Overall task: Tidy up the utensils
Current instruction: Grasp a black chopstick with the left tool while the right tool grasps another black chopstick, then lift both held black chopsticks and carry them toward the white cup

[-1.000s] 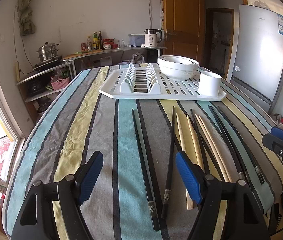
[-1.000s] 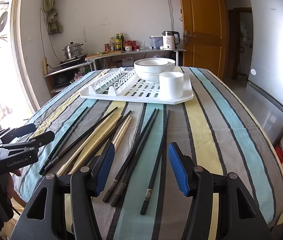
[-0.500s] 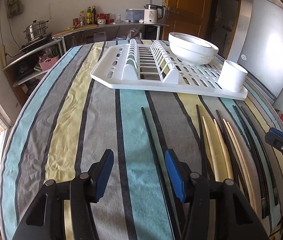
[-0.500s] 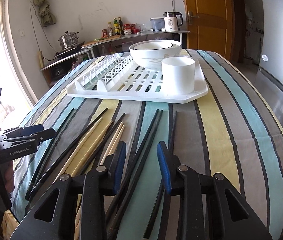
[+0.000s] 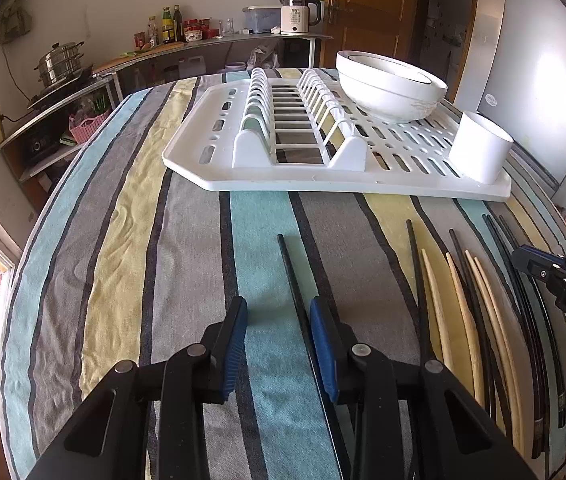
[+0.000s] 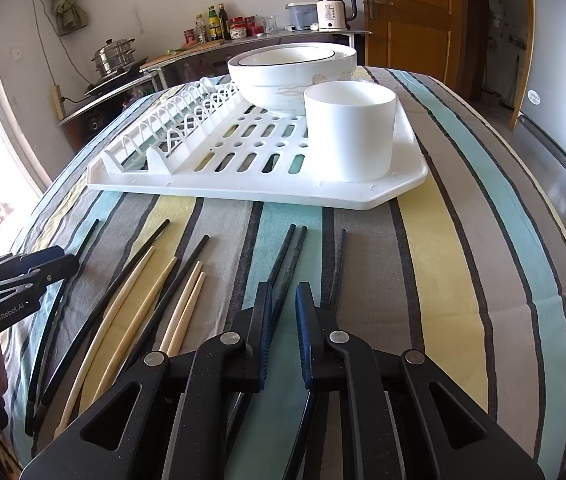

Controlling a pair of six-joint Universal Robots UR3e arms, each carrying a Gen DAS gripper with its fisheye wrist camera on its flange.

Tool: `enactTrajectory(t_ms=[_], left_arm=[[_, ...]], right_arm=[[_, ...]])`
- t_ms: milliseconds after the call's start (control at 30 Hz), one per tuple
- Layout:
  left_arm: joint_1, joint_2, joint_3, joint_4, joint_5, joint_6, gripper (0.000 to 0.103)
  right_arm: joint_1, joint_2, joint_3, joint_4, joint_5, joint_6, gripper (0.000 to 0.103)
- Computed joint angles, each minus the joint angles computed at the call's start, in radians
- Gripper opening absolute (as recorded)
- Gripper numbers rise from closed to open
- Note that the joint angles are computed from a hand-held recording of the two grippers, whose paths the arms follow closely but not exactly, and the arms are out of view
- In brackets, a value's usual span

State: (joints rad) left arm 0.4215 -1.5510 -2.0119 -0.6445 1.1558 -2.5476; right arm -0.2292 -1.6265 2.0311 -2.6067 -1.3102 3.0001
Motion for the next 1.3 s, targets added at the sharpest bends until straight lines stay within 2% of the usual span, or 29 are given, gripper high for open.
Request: enactTrajectory(t_ms=[333, 467, 733, 800, 933, 1300], left_arm=[[-0.058, -0.050, 0.057, 0.000, 0.043, -0.030, 0.030], [-0.076, -0.057, 0.071, -0.006, 0.062, -0.046, 0.030], [-0.098, -0.031, 0.030, 0.026, 0.065, -0.042, 0.006], [-0.102, -0.027, 0.019, 0.044, 0.071, -0.046, 0.006], [-0.092, -0.026, 0.026, 0.025, 0.055, -0.033, 0.005], [-0.009, 0.102, 0.052, -0.141, -0.080, 0.020, 0.004]], right_arm=[[0.042, 0.064, -0.107, 0.095, -0.066, -0.011, 0.011], [0.034, 0.077, -0.139, 0.138, -0.052, -0.020, 0.010], [0.026, 0.075, -0.126, 0.115, -0.042, -0.012, 0.007], [0.028, 0.076, -0.124, 0.108, -0.045, -0.010, 0.006], [0.025, 0.069, -0.113, 0.103, -0.038, -0.010, 0.005], [-0.054, -0.103, -0.062, 0.132, 0.103, -0.038, 0.005]])
